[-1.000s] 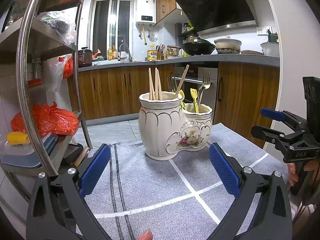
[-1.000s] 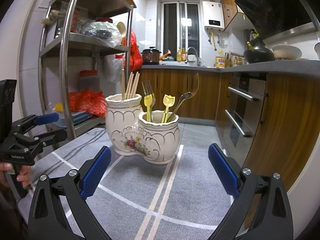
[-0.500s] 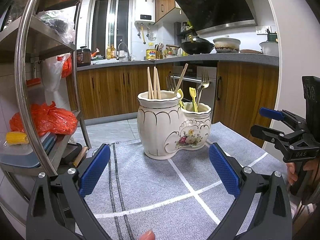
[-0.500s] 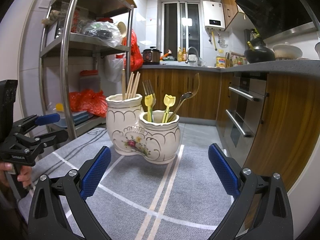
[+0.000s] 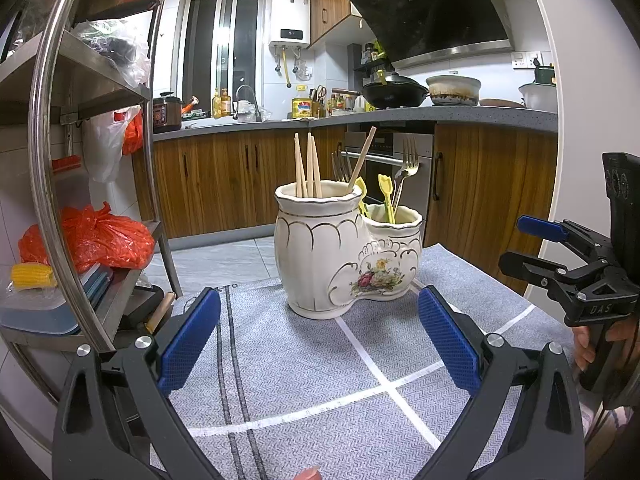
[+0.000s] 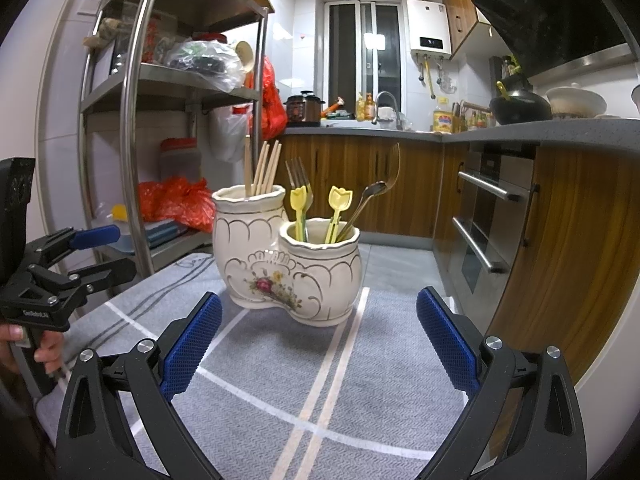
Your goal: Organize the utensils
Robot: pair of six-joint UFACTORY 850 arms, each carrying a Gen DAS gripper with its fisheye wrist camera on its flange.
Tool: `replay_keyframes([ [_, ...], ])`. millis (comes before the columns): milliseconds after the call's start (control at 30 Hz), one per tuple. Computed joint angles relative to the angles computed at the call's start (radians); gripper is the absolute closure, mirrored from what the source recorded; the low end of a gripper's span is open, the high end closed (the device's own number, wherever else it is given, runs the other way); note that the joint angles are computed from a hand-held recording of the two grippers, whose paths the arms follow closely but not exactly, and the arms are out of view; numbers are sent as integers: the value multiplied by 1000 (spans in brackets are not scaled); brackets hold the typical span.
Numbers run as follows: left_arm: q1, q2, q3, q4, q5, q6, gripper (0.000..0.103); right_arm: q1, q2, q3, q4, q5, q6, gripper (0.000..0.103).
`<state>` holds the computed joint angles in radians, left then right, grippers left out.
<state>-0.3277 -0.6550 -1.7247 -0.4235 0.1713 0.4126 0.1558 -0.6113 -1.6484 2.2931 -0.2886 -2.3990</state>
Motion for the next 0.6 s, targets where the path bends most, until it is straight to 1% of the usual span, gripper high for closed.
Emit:
replay_keyframes([
  [600, 1, -4, -4, 7, -3, -8, 6, 0, 0, 0, -2, 0, 3, 6],
])
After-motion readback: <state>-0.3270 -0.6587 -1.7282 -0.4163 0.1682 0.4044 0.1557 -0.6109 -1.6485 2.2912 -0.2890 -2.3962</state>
